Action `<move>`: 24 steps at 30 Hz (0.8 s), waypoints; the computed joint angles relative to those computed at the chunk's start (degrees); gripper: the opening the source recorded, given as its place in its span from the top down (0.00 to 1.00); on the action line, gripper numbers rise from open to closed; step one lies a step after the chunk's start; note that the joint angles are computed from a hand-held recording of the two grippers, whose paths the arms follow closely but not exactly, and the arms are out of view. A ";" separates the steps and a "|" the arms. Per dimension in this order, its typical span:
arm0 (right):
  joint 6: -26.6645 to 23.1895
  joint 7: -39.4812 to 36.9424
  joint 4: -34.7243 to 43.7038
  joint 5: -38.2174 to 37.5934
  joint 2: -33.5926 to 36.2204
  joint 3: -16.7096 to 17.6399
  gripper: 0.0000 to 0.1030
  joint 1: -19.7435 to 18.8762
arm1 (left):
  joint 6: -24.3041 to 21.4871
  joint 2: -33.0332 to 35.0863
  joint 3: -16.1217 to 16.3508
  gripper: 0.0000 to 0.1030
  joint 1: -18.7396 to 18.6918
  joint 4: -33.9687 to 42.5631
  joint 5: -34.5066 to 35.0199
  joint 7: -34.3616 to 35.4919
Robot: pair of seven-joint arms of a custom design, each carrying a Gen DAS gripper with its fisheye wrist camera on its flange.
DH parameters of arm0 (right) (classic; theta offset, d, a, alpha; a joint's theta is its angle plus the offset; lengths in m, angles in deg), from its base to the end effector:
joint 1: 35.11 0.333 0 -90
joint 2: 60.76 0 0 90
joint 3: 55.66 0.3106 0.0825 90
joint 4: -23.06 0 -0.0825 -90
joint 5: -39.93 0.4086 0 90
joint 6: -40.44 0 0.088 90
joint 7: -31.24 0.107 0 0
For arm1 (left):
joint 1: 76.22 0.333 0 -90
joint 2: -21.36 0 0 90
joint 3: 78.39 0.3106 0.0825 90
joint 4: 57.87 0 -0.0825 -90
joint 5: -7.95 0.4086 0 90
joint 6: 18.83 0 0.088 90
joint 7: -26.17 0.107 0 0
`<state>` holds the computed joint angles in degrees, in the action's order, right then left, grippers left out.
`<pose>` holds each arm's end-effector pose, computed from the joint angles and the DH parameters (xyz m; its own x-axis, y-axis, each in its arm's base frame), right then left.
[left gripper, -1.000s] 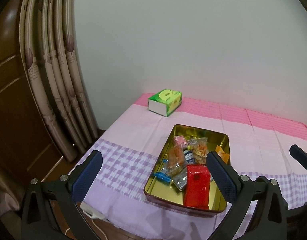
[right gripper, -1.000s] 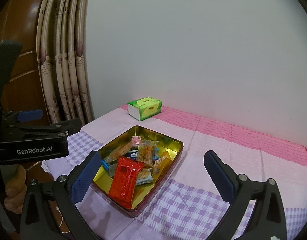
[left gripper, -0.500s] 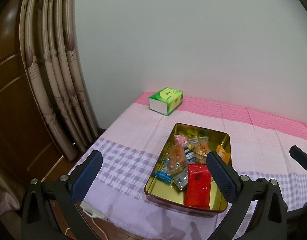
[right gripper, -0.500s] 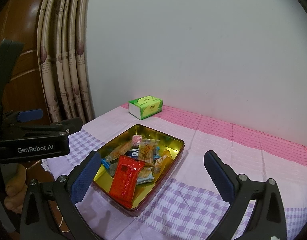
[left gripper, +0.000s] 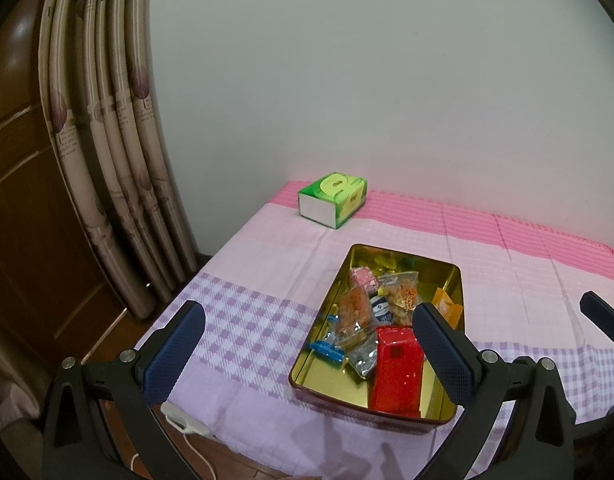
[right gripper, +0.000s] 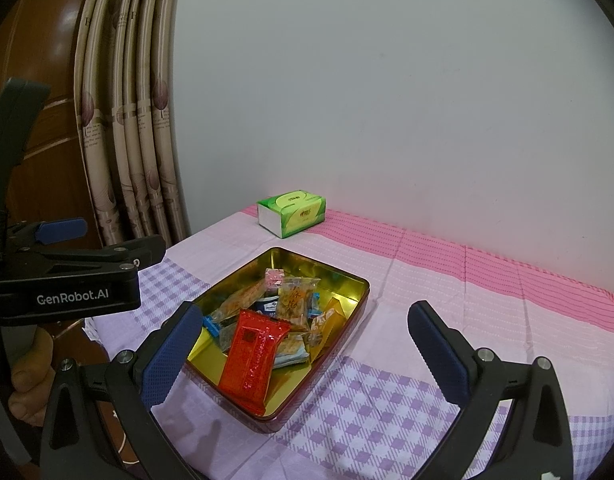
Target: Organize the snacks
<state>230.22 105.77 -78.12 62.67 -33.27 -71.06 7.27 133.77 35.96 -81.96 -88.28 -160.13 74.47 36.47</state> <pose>0.6442 0.3167 0.4136 0.3743 -0.9261 0.0470 -0.4196 -0.2143 -0.8820 0.6544 -0.2072 0.4515 0.2358 -0.9714 -0.0265 -0.5601 -0.1136 -0.8206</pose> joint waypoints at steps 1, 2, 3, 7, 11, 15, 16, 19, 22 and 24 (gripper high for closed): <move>-0.10 -0.03 -0.05 0.02 0.02 -0.02 0.01 0.08 | -0.03 0.01 0.01 0.00 -0.01 0.01 -0.01 0.06; -0.09 0.01 -0.22 0.09 -0.06 -0.23 0.01 0.33 | 0.02 -0.05 0.02 0.00 -0.02 -0.10 0.05 -0.04; -0.05 0.03 -0.19 0.10 -0.06 -0.26 0.01 0.33 | 0.03 -0.09 0.04 0.00 -0.01 -0.15 0.07 -0.07; -0.15 0.15 -0.16 0.22 -0.01 -0.72 0.01 0.75 | 0.03 -0.10 -0.02 0.00 0.05 -0.21 -0.18 0.19; -0.12 0.20 -0.27 0.15 -0.09 -0.66 0.01 0.72 | 0.03 0.00 -0.01 0.00 0.07 -0.05 -0.30 0.26; -0.19 0.23 -0.36 -0.03 -0.17 -0.56 0.01 0.64 | 0.03 0.04 0.03 0.00 0.06 0.01 -0.37 0.37; -0.18 0.23 -0.35 -0.06 -0.19 -0.45 0.01 0.54 | -0.01 0.05 0.03 0.00 0.05 0.04 -0.41 0.39; -0.16 0.24 -0.33 -0.27 0.02 0.35 0.01 -0.16 | -0.02 0.03 0.03 0.00 0.06 -0.01 -0.52 0.48; -0.17 0.13 -0.40 -0.43 0.05 1.16 0.01 -0.88 | 0.28 -0.09 -0.03 0.00 0.22 -0.34 -1.17 0.82; -0.35 0.20 -0.55 -0.50 0.09 1.39 0.01 -1.04 | 0.31 -0.37 -0.03 0.00 0.30 -0.91 -1.44 0.78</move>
